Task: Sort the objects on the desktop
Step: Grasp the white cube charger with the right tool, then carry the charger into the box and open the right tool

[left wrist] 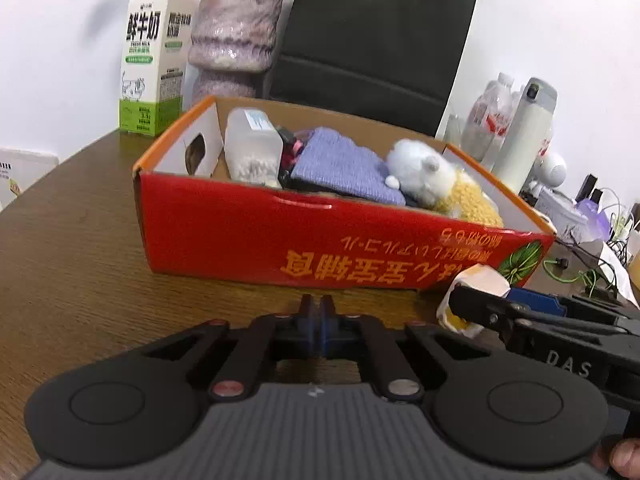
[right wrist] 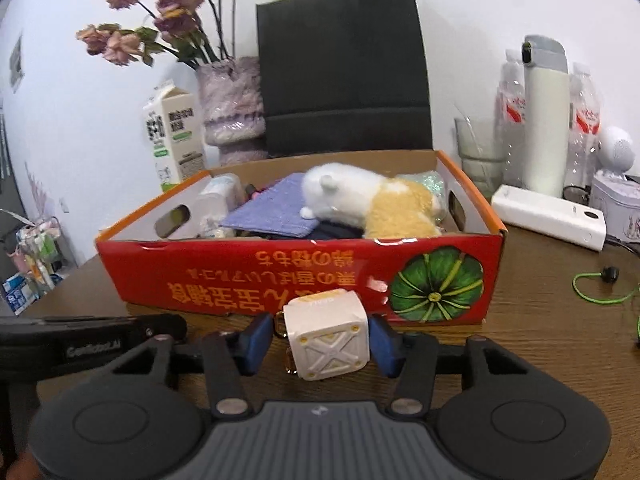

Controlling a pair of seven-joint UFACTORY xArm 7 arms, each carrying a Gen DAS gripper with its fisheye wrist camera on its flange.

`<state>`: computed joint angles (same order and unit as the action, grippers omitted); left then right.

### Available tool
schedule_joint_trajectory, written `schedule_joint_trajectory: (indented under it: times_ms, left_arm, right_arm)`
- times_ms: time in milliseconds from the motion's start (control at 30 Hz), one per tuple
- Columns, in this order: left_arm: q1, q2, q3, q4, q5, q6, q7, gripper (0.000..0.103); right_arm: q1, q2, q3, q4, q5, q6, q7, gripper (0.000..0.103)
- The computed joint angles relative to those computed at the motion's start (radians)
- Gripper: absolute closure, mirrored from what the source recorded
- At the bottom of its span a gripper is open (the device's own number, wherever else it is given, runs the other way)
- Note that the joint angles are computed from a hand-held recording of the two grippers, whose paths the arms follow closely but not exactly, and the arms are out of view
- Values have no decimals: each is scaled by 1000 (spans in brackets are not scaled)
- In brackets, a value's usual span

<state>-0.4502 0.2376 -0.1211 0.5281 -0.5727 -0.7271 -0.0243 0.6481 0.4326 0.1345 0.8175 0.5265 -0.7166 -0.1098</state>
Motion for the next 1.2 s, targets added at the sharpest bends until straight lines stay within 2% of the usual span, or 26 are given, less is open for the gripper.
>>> schedule_joint_trajectory:
  times_ms: [100, 167, 333, 467, 600, 700, 867, 1033, 1200]
  left_arm:
    - [-57, 13, -3, 1, -89, -76, 95, 101]
    - [-82, -3, -20, -9, -153, -94, 125, 101]
    - [-132, -113, -105, -128, -245, -151, 54, 101]
    - [-156, -200, -159, -261, -209, -156, -65, 101]
    - [-263, -245, -259, -327, -451, -214, 7, 101]
    - [-349, -274, -323, -363, -602, -258, 15, 101]
    - [-488, -241, -396, -336, -849, -328, 71, 101]
    - [-575, -215, -421, -289, -982, -378, 134, 101]
    - [-604, -215, -417, -275, -995, -390, 156, 101]
  right_arm:
    - [3, -25, 12, -35, -9, -37, 10, 53]
    - [13, -52, 23, -68, 1, -66, 11, 53]
    - [50, -151, 78, -210, 56, -163, 11, 53]
    - [95, -215, 136, -337, 113, -239, 6, 53]
    - [158, -275, 205, -452, 229, -305, 53, 53]
    - [207, -298, 249, -524, 308, -387, 83, 53]
    - [282, -337, 312, -589, 446, -439, 103, 53]
    - [351, -365, 363, -626, 559, -475, 118, 53]
    - [387, -379, 380, -640, 619, -484, 122, 53]
